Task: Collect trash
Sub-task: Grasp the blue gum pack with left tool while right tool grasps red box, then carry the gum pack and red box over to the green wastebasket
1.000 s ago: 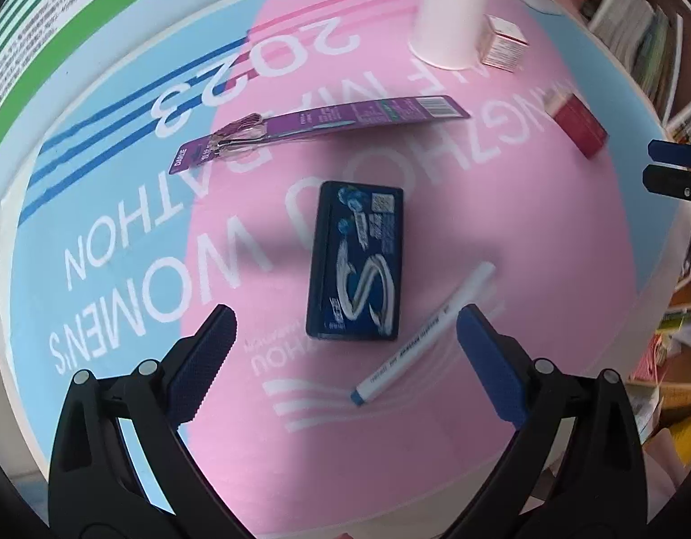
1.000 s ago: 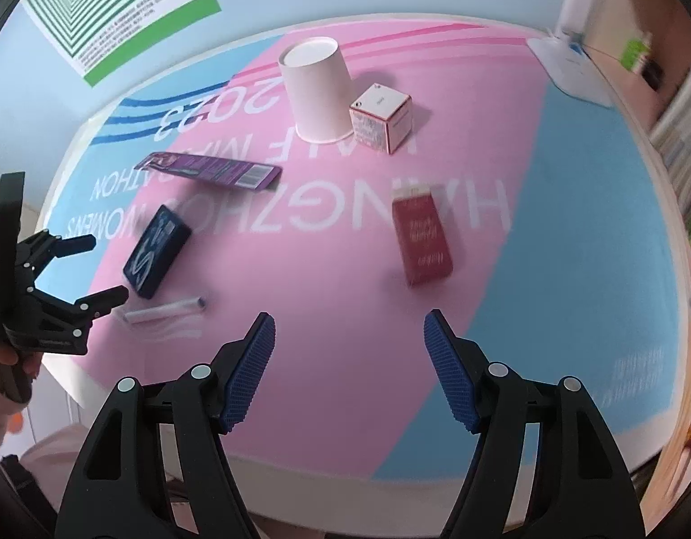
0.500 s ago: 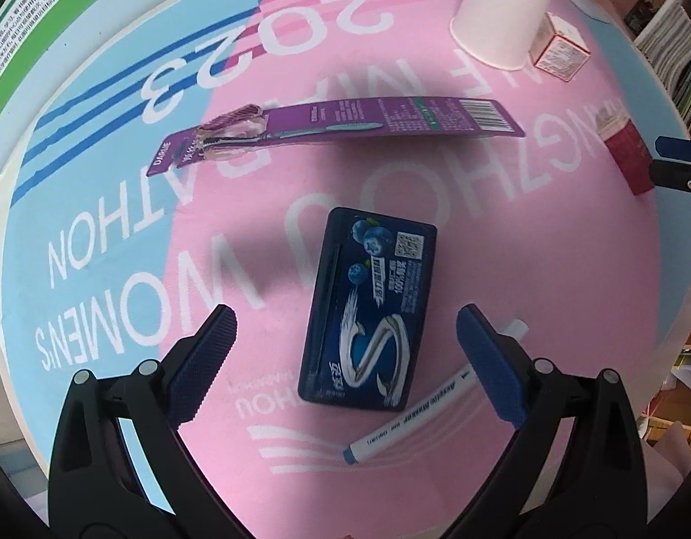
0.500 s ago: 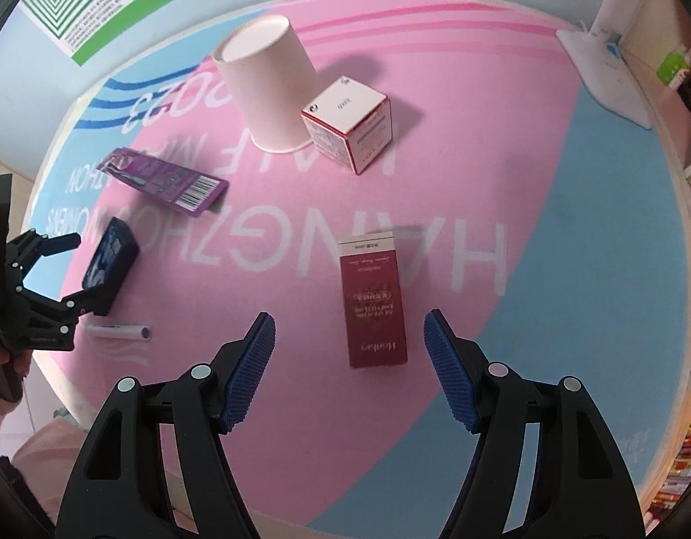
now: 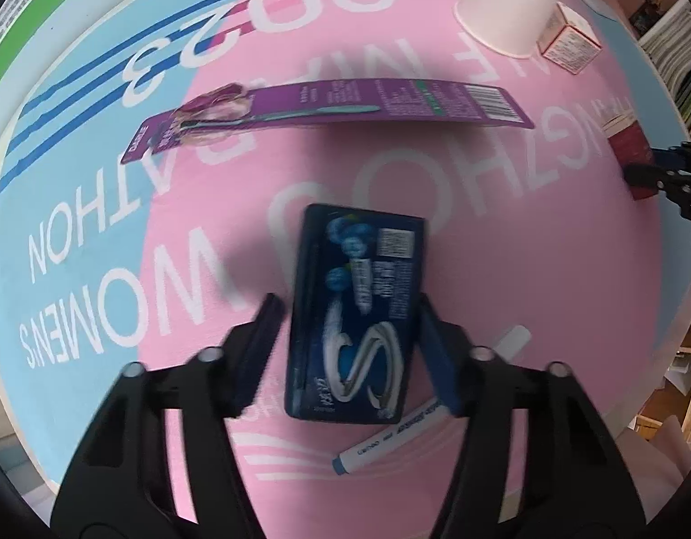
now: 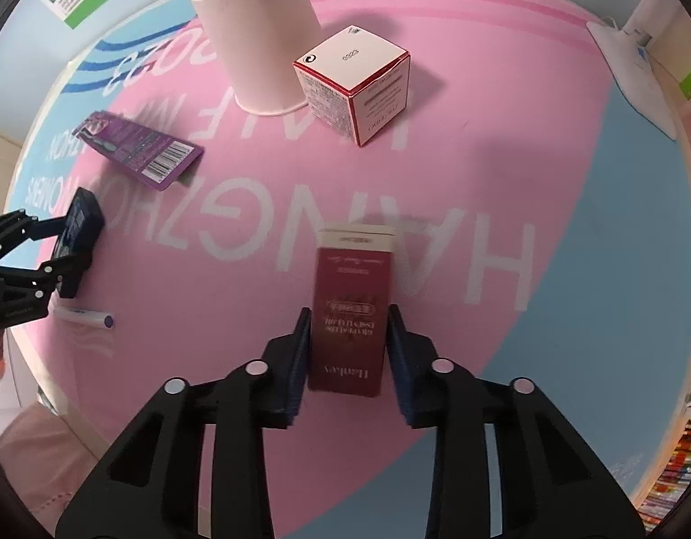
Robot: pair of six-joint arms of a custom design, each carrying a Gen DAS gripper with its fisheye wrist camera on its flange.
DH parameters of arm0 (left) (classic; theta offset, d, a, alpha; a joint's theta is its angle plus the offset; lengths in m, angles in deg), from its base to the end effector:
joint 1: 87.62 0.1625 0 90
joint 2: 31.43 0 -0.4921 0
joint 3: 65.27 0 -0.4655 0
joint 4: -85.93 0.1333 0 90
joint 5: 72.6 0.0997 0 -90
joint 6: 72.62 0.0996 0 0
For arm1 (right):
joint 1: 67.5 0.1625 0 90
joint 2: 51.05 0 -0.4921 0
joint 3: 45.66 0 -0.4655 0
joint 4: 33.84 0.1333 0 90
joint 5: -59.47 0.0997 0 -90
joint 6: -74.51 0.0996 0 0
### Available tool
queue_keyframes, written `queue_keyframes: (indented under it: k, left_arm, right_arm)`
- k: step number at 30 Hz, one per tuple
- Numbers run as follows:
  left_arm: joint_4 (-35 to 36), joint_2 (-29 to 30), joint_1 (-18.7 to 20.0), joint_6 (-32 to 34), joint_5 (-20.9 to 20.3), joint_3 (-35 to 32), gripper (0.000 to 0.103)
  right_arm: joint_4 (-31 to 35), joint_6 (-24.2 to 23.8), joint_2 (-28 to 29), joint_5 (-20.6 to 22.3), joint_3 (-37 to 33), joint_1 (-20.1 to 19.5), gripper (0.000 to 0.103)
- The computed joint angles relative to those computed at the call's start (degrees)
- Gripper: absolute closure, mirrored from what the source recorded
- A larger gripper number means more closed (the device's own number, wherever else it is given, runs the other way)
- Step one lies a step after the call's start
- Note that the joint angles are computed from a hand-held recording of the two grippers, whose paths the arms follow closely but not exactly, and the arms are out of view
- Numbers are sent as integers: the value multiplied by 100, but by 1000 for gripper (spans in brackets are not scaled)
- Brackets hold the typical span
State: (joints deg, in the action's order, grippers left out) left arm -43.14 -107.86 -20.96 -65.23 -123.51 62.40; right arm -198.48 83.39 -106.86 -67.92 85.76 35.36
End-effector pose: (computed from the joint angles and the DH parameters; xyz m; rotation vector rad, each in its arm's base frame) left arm -0.0133 -0.5258 0.1813 0.7341 2.3237 0.1371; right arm 0.1802 -0.4621 0.0378 0.0937 -2.4924 0.1384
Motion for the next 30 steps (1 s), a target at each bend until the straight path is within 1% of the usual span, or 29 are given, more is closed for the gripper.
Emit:
queue_keyframes:
  k: [2,5,8,15,21,27,30]
  left_arm:
    - [30,9,-21,31,-111,-20,53]
    - [33,23,-112,41,-140,-4,53]
    - [81,-101,-260,67,-168,78,53]
    - [1,-317,-551,364,-287,241,53]
    - [32,-516,-767,708,-486,425,53]
    - [52,-582,-869,1190,-711,554,52]
    - [64,-619,-974,1400,-825,650,52]
  right_arm:
    - [-35,30,-31,32,15,11,72]
    - [-96,58,-79,-20,42,79,73]
    - [-109,153,-153,-68,85,177,73]
    - [-151,564,-275,-208,227,435,73]
    - [-202,1192,-420,-385,505,696,73]
    - [-58,2160,-585,-515,819,1027,73]
    - [19,2546,-650,-580,958,1168,73]
